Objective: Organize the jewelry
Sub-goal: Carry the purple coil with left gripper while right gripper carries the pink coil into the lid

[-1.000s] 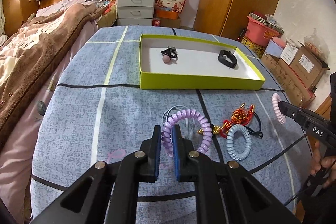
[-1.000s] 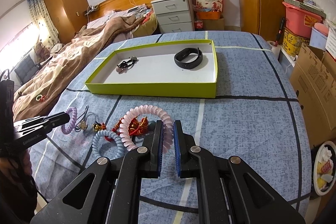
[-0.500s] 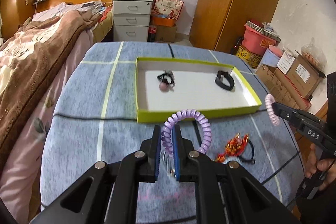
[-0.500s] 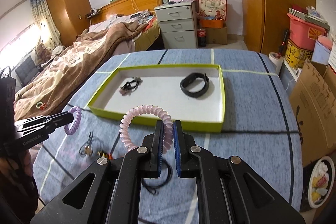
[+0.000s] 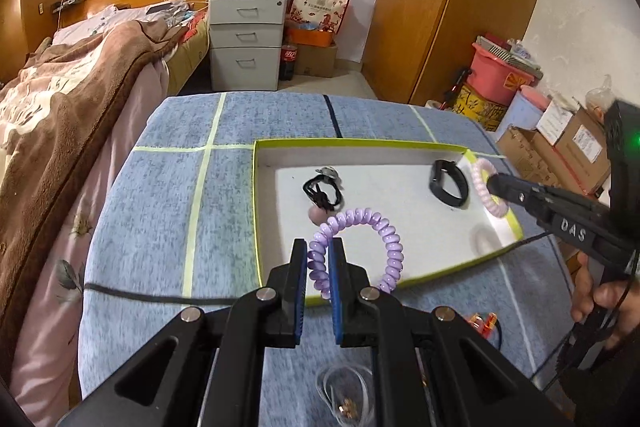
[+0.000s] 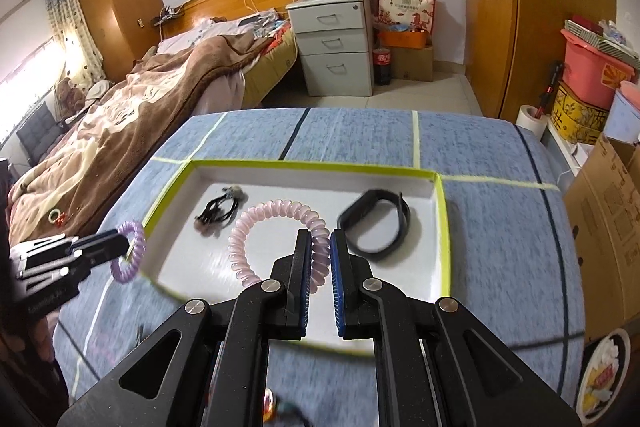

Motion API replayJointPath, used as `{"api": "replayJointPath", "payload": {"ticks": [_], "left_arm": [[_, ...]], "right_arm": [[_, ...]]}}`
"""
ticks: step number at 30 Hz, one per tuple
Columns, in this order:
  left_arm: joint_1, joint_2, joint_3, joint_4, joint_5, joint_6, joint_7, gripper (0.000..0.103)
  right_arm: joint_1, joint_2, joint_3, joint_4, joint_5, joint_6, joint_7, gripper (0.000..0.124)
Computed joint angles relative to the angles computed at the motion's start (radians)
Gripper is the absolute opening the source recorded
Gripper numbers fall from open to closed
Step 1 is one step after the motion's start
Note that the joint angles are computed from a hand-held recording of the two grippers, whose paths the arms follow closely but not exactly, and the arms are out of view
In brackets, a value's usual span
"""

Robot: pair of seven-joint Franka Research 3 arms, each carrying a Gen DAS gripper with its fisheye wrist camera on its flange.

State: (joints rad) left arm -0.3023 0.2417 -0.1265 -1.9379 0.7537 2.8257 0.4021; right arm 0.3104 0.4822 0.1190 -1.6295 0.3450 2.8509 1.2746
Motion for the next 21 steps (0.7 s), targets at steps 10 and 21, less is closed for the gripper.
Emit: {"api": "replayJointPath", "payload": {"ticks": [10, 21], "left_arm": [[0.009, 0.086, -0.005, 0.074, -0.098, -0.025, 0.091, 0.011], [0.007, 0.147, -0.006, 0.141, -0.192, -0.073, 0.194, 0.011]], "right_arm": [[0.058, 0.196, -0.069, 0.288, -0.120, -0.155, 0.109, 0.010], [0.075, 0.327, -0.085, 0.477, -0.193, -0.267, 0.138, 0.010]]}}
